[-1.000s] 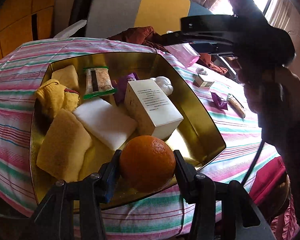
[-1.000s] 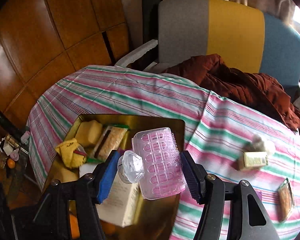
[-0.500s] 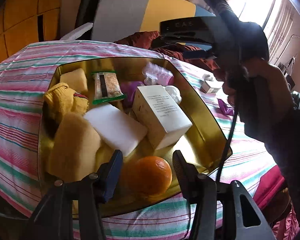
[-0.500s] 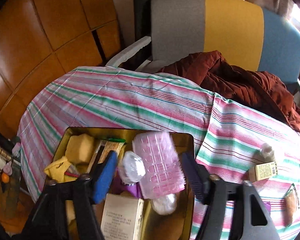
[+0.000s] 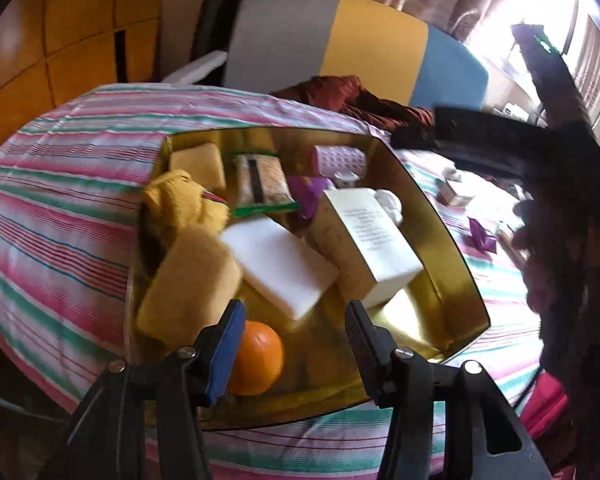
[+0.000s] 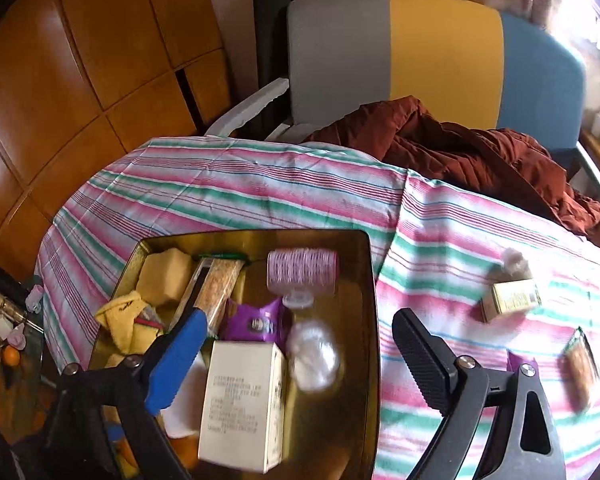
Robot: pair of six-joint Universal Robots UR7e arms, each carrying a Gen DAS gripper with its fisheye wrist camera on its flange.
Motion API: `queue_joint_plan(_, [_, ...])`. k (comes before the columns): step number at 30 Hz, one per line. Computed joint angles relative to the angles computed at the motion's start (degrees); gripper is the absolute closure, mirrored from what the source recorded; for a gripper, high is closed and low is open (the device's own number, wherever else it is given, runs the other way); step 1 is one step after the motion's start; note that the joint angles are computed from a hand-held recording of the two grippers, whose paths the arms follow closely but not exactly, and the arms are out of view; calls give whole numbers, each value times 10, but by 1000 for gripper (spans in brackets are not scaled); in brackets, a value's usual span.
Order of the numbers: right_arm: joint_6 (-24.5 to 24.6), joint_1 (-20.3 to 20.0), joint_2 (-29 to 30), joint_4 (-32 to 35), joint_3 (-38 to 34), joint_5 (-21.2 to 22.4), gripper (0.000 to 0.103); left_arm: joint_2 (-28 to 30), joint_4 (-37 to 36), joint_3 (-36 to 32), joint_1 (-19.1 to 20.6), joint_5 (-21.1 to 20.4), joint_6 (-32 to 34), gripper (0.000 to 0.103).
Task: Organize objects
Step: 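Carry the orange and pink roller case into the tray and open both grippers, then withdraw both grippers from the tray toward the remaining packets on the cloth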
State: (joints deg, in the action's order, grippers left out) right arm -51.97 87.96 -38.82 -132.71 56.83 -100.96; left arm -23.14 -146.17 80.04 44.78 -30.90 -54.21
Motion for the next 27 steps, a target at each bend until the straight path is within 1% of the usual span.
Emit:
queue_joint_plan(4, [-8, -6, -35, -44, 59, 4, 5, -3, 22, 4, -10, 27, -17, 51])
queue_joint_plan(9, [-24, -13, -73, -97, 126, 11, 1, -2, 36, 4, -23, 61, -17, 51])
queue_joint_plan(14, [-31, -21, -105, -144, 178, 17, 0, 1, 50, 2, -32, 86, -19, 51])
queue_joint_plan(18, [-33, -26, -121, -169, 203, 20, 0, 3, 63, 0, -38, 98, -19, 51])
queue_joint_plan(27, [-28, -42, -146, -176, 225, 27, 0, 9, 75, -9, -46, 101, -12, 51])
